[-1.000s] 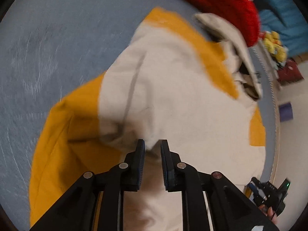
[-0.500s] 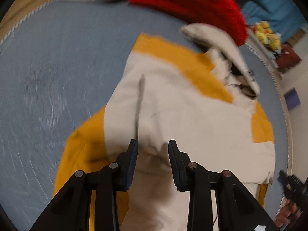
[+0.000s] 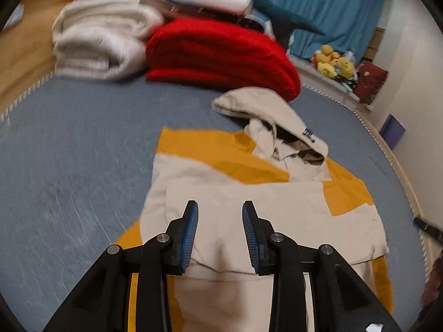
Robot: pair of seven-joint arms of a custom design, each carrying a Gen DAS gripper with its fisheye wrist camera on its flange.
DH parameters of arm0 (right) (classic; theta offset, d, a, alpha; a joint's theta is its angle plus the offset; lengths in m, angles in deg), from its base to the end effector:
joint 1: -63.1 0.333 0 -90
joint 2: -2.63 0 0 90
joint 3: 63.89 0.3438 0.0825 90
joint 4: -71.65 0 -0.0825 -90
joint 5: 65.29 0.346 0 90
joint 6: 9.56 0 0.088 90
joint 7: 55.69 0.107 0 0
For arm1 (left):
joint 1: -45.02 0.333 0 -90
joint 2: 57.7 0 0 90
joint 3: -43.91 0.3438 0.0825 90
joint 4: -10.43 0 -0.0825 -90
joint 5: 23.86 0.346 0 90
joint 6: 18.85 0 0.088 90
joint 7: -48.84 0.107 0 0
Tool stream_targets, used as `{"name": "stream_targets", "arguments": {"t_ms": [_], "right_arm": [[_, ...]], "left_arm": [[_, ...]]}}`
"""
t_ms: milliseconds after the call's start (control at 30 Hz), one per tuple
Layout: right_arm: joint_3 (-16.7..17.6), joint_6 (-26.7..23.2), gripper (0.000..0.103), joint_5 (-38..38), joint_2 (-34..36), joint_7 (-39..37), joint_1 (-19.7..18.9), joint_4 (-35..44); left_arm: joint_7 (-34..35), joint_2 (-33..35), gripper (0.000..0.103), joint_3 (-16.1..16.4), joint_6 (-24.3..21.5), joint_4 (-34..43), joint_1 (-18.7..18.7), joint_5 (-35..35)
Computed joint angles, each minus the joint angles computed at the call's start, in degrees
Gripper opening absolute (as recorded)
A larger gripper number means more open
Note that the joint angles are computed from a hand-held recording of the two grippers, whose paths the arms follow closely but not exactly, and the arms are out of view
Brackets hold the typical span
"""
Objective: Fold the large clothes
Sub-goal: 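Lift both open tools away from the folded jacket, then reach the left tool to the beige hood and close on it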
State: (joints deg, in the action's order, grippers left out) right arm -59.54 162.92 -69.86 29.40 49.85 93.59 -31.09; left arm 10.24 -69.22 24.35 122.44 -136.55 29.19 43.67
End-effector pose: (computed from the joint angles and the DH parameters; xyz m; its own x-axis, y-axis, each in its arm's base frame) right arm 0.5639 0.3889 0.4288 0.4306 -0.8889 -0.1564 -0.7115 -0.2277 -0.6647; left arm 0.3341 -0.2412 0.3944 0.5611 -0.8064 0.1869 -0.4985 -0.5094 -0.7015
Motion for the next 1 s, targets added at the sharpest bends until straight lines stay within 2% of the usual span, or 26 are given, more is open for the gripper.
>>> {"name": "stream_targets", "arguments": {"t_ms": [33, 100, 167, 200, 300, 367, 433, 467, 533, 600, 667, 733, 800, 933, 1000], "right_arm": [[-2.64, 1.6, 0.05, -1.72, -0.59, 1.12, 1.99, -0.76], [-5.58, 3.68, 0.077, -4.26, -0.99, 1.9, 3.9, -1.11], [-5.0, 3.15, 0.085, -4.77, -0.89, 0.93, 3.03, -0.26], [-4.1, 2.32, 0.085, -4.53, -0.56, 0.21, 2.07, 0.52], [-3.1, 2.41, 0.085, -4.2, -0.14, -0.9, 0.9, 1.06], [-5.5, 3.15, 0.083, -6.11, 0.19, -0.89, 2.77, 1.37], [-8.85, 3.74, 0.082, -9.3, 0.42, -0.89, 5.65, 1.72], [-8.95, 3.85, 0.081, -10.06, 0.58, -1.42, 5.81, 1.94], [-8.91, 2.62, 0.075, -10.0, 1.4, -1.14, 5.95, 3.07], [-10.13, -0.04, 0.061, -10.23, 2.41, 0.72, 6.93, 4.63], [-11.97, -3.07, 0.052, -11.37, 3.93, 3.49, 8.07, 6.87], [-12.49, -4.72, 0.046, -12.52, 4.85, 5.98, 8.23, 8.17], [-10.64, -5.15, 0.045, -12.33, 5.43, 6.58, 6.6, 8.97], [-7.13, -5.88, 0.045, -10.79, 6.62, 6.39, 3.95, 10.53], [-4.91, -6.69, 0.045, -9.16, 7.19, 5.02, 2.4, 11.3]], "left_arm": [[2.14, -0.08, 0.035, -0.47, -1.67, 0.6, -0.32, -0.03], [3.08, 0.28, 0.04, -0.15, -1.88, 1.16, -0.21, 0.44], [2.3, 1.15, 0.041, 1.3, 0.71, 1.65, 0.87, 1.65], [2.95, 2.4, 0.041, 2.78, 3.62, 2.5, 1.98, 2.82], [8.98, 7.37, 0.041, 6.35, 9.2, 7.22, 5.15, 3.35], [11.04, 10.72, 0.041, 8.56, 13.4, 10.95, 7.32, 5.38], [17.94, 16.05, 0.041, 11.03, 17.12, 16.9, 9.61, 3.7], [20.83, 17.84, 0.041, 11.74, 17.43, 18.94, 9.96, 2.42], [30.22, 23.58, 0.04, 13.42, 17.14, 25.84, 11.0, -2.84], [37.19, 28.33, 0.04, 14.61, 17.9, 31.18, 11.97, -7.96], [42.13, 32.6, 0.04, 15.45, 18.04, 36.11, 12.81, -12.62], [46.39, 36.82, 0.041, 15.21, 20.64, 40.13, 15.13, -19.0], [48.61, 40.62, 0.041, 14.2, 23.92, 43.1, 18.01, -26.02], [55.29, 47.65, 0.043, 6.68, 27.42, 47.29, 25.86, -40.08], [57.99, 50.19, 0.043, 4.18, 27.57, 49.04, 27.85, -43.9]]}}
